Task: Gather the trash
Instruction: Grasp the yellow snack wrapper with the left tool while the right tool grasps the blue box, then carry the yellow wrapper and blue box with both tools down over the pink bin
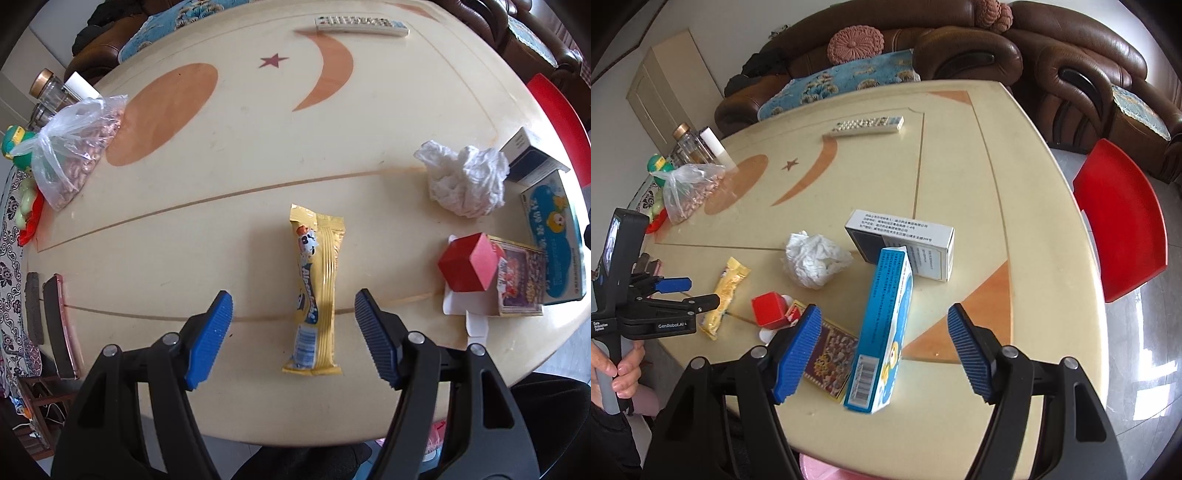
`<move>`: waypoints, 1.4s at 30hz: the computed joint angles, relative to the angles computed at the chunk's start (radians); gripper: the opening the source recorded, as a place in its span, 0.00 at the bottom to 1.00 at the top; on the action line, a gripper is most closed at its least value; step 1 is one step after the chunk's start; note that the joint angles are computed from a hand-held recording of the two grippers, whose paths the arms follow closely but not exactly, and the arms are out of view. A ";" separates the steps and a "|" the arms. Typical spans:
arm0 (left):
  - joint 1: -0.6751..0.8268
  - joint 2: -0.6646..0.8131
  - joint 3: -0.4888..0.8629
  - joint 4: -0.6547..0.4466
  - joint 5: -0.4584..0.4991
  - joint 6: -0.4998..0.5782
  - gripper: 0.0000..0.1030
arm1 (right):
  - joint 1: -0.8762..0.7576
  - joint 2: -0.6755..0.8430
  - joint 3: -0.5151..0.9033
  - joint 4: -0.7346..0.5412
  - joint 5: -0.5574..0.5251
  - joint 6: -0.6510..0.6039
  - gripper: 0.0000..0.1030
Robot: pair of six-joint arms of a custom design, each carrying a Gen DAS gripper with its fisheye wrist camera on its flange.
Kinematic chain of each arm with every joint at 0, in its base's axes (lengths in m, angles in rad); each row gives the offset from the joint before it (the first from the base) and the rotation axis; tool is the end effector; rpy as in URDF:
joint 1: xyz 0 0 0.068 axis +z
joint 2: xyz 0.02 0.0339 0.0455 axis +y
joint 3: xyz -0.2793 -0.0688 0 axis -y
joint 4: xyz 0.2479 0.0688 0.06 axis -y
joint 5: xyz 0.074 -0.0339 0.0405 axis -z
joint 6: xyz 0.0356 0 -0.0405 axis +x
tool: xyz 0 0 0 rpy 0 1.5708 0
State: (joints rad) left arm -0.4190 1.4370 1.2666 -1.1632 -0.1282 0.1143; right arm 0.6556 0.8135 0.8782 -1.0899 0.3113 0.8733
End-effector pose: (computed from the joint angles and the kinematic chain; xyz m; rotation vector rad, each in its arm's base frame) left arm 0.2420 -0.1028 0.3011 0.7390 2.7890 0.1309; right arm 0.1078 0.0692 0.3001 0.3854 2.5041 0.2035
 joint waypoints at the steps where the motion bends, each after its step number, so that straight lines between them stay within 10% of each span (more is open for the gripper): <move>1: 0.000 0.007 -0.003 0.007 -0.001 0.001 0.66 | -0.013 0.005 -0.010 0.015 -0.010 -0.011 0.67; 17: 0.024 0.074 -0.033 0.080 0.015 0.011 0.66 | -0.168 0.068 -0.130 0.178 -0.126 -0.114 0.67; 24: 0.047 0.083 -0.037 0.098 0.043 0.016 0.64 | -0.187 0.082 -0.154 0.211 -0.145 -0.128 0.49; 32: 0.026 0.064 -0.045 0.082 0.100 -0.001 0.23 | -0.179 0.061 -0.162 0.198 -0.141 -0.114 0.23; 42: 0.044 0.046 -0.038 0.056 0.150 -0.007 0.16 | -0.055 0.021 -0.083 0.066 -0.006 -0.044 0.20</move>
State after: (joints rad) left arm -0.3754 1.4828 1.2282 -1.1076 0.0214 0.1076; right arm 0.6005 0.8345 0.7947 -1.0236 0.3050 0.8294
